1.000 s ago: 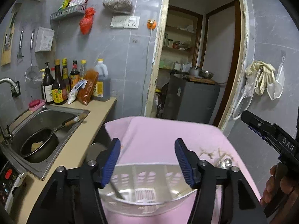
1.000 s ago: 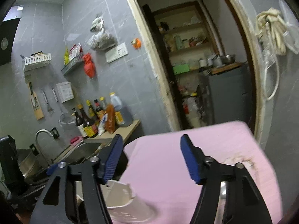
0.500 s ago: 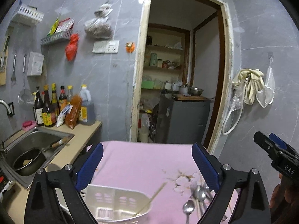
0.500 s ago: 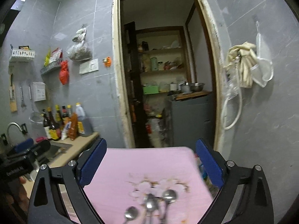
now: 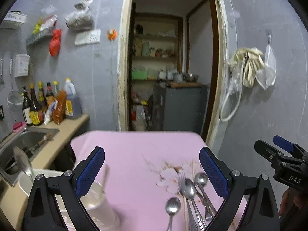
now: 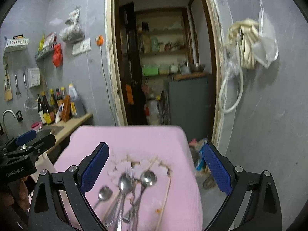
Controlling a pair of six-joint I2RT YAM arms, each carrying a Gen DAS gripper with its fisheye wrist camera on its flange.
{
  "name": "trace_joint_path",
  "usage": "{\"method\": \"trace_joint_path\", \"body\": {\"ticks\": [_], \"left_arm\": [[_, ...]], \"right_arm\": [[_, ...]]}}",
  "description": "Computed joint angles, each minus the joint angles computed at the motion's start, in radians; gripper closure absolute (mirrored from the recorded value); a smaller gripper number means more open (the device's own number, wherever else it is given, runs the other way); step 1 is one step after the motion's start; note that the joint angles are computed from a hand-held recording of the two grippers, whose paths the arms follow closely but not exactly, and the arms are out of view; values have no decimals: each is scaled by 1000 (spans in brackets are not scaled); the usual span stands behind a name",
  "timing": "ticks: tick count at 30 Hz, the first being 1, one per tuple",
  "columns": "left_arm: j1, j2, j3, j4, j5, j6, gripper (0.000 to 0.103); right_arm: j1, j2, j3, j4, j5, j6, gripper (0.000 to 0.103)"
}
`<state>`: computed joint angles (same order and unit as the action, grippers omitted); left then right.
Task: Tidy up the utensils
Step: 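Move both tools back to the remaining utensils on the cloth, then grasp another wooden chopstick with the right tool while the left tool grasps a steel utensil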
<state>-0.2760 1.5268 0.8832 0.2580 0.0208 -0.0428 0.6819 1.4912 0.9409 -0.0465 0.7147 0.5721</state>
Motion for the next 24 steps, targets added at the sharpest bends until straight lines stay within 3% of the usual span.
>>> {"method": "trace_joint_path", "body": {"ticks": [4,9,11,17,24], "left_arm": [[-39,62,29,-47,-21,21,4],[-78,153,74,-90,-51,42,5],[-90,196,98,-114,-66,51,11],[-98,335,222,-254,-77,57,27],[-58,481,367,-419,5,24,40]], "right_arm": [[-59,45,-32,15,-114,38,9],[-136,146,-25,29,-265,55,26],[-162,192,-17,39,-324,58,37],[-223,352,64,17,-469,66,56],[-252,496,171,-25,-543,64,64]]}}
